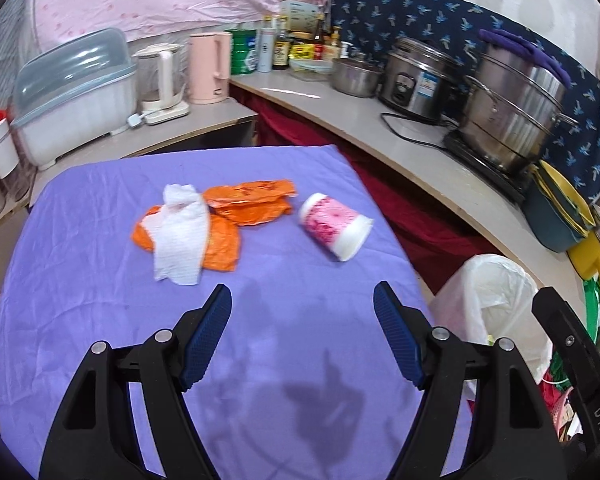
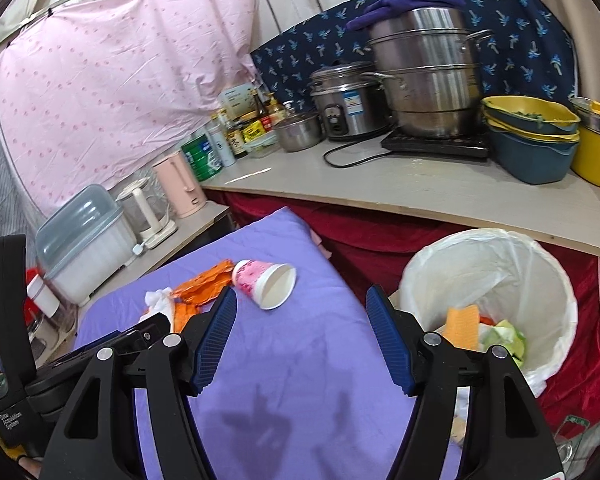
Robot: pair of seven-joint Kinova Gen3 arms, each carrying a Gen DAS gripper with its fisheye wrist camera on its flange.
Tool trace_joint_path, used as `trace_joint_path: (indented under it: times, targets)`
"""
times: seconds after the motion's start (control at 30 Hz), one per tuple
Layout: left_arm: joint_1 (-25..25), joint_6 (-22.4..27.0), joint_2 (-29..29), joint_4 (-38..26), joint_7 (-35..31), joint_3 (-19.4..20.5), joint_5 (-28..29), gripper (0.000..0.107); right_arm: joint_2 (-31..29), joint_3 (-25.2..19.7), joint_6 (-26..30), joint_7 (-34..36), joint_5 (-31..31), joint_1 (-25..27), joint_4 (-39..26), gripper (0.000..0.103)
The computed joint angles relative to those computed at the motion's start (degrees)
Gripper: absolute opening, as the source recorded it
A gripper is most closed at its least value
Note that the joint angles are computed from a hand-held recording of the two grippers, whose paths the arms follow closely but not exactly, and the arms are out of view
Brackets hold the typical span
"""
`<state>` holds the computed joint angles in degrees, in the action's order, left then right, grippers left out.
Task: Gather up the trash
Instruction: 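Move both tools back over the tissue and paper cup, then grasp the white tissue with the left tool while the right tool grasps the pink paper cup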
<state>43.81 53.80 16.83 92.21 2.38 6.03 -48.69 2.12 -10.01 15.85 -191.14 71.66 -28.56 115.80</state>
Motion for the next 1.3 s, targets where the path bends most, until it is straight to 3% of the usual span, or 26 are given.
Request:
trace_joint_path:
  times: [0.27, 0.43, 0.87, 1.1, 1.2, 1.3]
  targets:
    - [-4.95, -1.79, -3.80, 7.71, 2.85, -0.58, 0.81, 0.070, 5.53, 1.58, -0.86, 5.31, -4.45, -4.03, -4.44, 0.065]
    - [-9.69, -4.99, -4.83, 11.54, 2.96, -0.83, 1.98, 0.070, 10.21, 2.61, -2.06, 12.79, -11.25, -5.13, -8.52, 0.065]
    - [-17.29, -17.72, -0.58, 14.71, -3.33, -4.60, 7.32, 0.074, 25.24, -2.51, -0.51, 35.61, -30.85, 0.51, -22.06, 0.065]
    - [-17.77, -22.82, 2.28, 13.65, -8.22, -7.81, 10.73, 0.073, 30.37, -2.50, -0.65, 42.24, -37.41, 1.65, -26.81, 0.065]
    - [-18.11, -24.61, 3.39, 13.09, -10.98, -8.71, 12.86, 0.065, 32.08, -2.06, -0.47, 44.58, -39.80, 1.59, -28.88, 0.064]
    - [-18.27, -26.58, 3.92, 13.09, -13.90, -9.50, 15.22, 0.047, 33.41, -2.29, -0.79, 47.24, -42.24, 1.99, -30.23, 0.060]
